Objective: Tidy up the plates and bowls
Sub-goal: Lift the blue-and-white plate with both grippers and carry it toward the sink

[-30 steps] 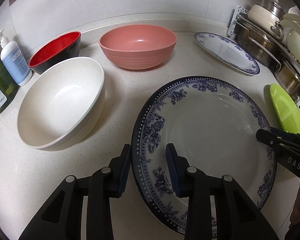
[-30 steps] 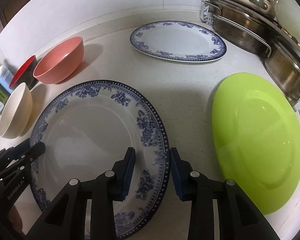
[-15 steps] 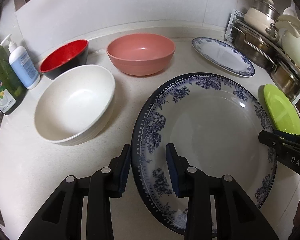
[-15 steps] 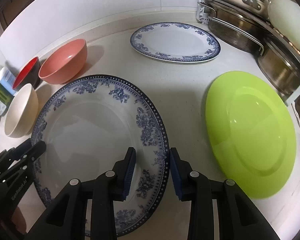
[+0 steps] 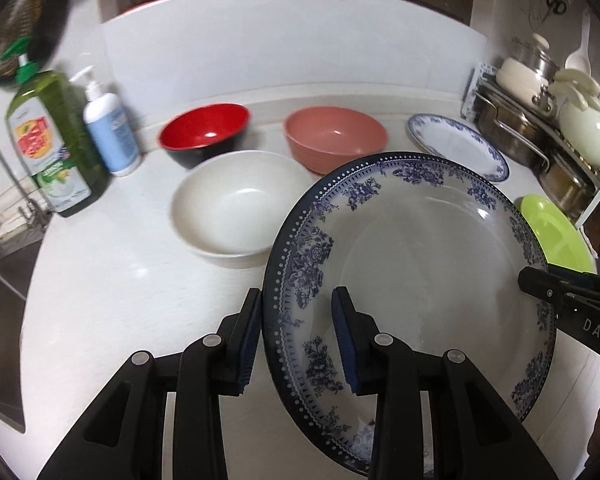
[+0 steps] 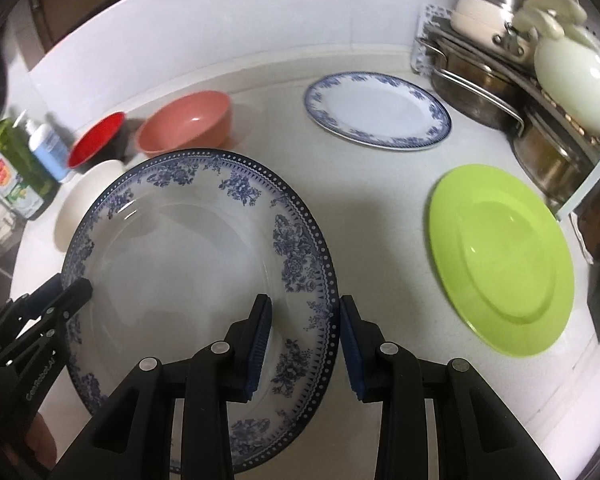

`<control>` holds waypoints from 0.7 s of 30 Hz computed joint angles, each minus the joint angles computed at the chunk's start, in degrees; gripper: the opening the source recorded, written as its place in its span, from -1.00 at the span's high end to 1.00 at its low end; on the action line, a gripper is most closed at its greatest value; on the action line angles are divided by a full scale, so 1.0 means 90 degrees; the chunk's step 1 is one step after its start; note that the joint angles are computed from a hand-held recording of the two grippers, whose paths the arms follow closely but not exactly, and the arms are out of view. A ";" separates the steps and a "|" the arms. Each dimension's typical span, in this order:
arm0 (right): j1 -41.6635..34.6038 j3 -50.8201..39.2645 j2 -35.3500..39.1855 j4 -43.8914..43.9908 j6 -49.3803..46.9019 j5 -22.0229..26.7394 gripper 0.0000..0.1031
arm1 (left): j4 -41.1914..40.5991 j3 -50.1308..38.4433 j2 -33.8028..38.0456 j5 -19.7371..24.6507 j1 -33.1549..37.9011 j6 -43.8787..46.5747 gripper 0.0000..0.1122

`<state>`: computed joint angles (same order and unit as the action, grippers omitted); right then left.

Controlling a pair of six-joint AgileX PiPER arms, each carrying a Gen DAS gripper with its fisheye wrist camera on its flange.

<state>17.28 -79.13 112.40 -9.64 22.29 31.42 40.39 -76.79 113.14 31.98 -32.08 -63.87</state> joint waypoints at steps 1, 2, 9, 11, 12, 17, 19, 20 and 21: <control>0.0100 0.0077 -0.0089 -0.0088 0.0114 -0.0021 0.32 | 0.0112 0.0148 -0.0122 -0.0011 0.0003 -0.0122 0.38; 0.0158 0.0120 -0.0134 -0.0139 0.0178 -0.0038 0.32 | 0.0258 0.0340 -0.0269 -0.0041 0.0015 -0.0280 0.38; 0.0795 0.0400 -0.0493 -0.0595 0.0881 -0.0075 0.32 | 0.1052 0.1588 -0.1240 -0.0180 0.0198 -0.1199 0.38; 0.1001 0.0426 -0.0535 -0.0743 0.1092 -0.0068 0.32 | 0.1207 0.1901 -0.1489 -0.0186 0.0292 -0.1379 0.38; 0.1116 0.0403 -0.0530 -0.0774 0.1164 -0.0045 0.32 | 0.1251 0.2008 -0.1575 -0.0175 0.0321 -0.1442 0.38; 0.1648 0.0207 -0.0404 -0.0839 0.1385 0.0052 0.32 | 0.1453 0.2718 -0.2159 -0.0162 0.0624 -0.1704 0.38; 0.1856 0.0093 -0.0308 -0.0852 0.1453 0.0083 0.32 | 0.1518 0.2977 -0.2369 -0.0136 0.0749 -0.1789 0.38; 0.1933 0.0033 -0.0257 -0.0817 0.1433 0.0093 0.32 | 0.1545 0.3080 -0.2446 -0.0127 0.0790 -0.1831 0.38; 0.2002 -0.0018 -0.0216 -0.0788 0.1418 0.0104 0.32 | 0.1555 0.3199 -0.2542 -0.0128 0.0862 -0.1847 0.38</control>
<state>35.30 -79.29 110.45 -16.73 35.05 32.35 54.39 -48.00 90.26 30.83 -24.32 -80.49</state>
